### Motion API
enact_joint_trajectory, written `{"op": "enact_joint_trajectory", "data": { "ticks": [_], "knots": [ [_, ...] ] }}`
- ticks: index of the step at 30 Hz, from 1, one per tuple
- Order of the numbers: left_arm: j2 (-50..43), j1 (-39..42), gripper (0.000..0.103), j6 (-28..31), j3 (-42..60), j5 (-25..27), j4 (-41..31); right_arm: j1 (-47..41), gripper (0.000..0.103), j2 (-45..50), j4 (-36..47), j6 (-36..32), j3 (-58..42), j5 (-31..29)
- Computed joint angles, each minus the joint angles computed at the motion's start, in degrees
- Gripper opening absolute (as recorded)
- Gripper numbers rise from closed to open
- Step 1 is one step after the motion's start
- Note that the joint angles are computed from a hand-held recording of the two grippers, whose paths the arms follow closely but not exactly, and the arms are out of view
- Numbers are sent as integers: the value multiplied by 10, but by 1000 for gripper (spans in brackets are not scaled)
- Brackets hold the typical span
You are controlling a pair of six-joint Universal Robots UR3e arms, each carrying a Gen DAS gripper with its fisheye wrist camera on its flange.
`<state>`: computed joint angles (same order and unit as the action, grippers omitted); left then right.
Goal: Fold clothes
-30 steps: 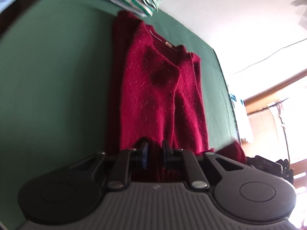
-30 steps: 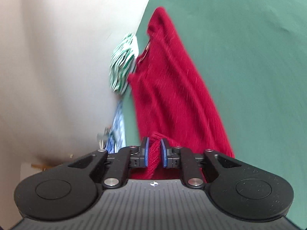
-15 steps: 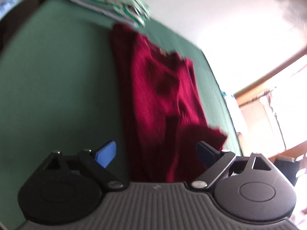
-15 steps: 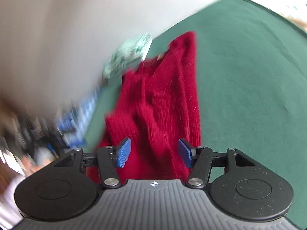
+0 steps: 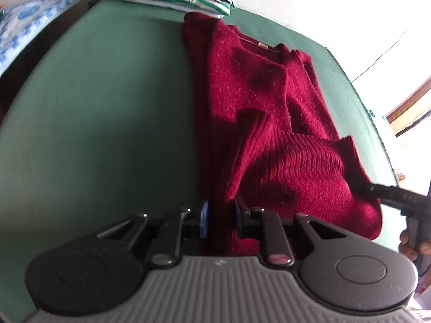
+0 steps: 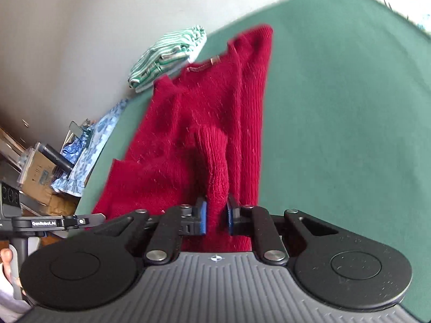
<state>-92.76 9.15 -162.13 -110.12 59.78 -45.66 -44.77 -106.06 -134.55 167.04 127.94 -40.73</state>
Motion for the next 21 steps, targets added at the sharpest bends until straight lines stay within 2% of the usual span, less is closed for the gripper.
{"op": "enact_joint_trajectory", "data": {
  "ticks": [2,3,4,5,6,7,9,10,11,12,13,16,19,21],
  "knots": [
    [4,2,23,4,17,-6,-11,-2,31,-7,5,5,-7,2],
    [5,5,24,3,24,-11,-12,-1,33,-14,-9,11,-7,-1],
    [1,6,35,1,33,-15,-8,0,40,-22,-23,18,-6,-4],
    [-20,-5,57,-11,46,-13,11,0,45,-25,-35,16,-7,-2],
    [-41,-15,65,-22,60,-11,30,0,45,-26,-46,12,-8,2],
    [-61,-25,68,-33,75,-8,47,13,45,-6,-78,25,-12,0],
    [-101,-44,61,-50,108,-2,72,47,45,47,-148,59,-28,-8],
    [-116,-53,47,-45,121,5,63,58,44,70,-165,65,-36,-12],
    [-119,-59,17,-41,124,19,59,71,38,92,-176,69,-45,-21],
    [-123,-66,10,-38,126,32,55,84,31,107,-181,79,-55,-45],
    [-123,-70,10,-34,124,43,53,97,12,118,-182,91,-67,-74],
    [-72,-54,9,-15,71,46,58,80,13,107,-229,145,-44,-58],
    [-40,-33,9,-3,31,45,52,92,14,122,-252,139,-42,-74],
    [-54,-35,9,-15,41,44,54,108,14,144,-278,137,-41,-89]
  ]
}}
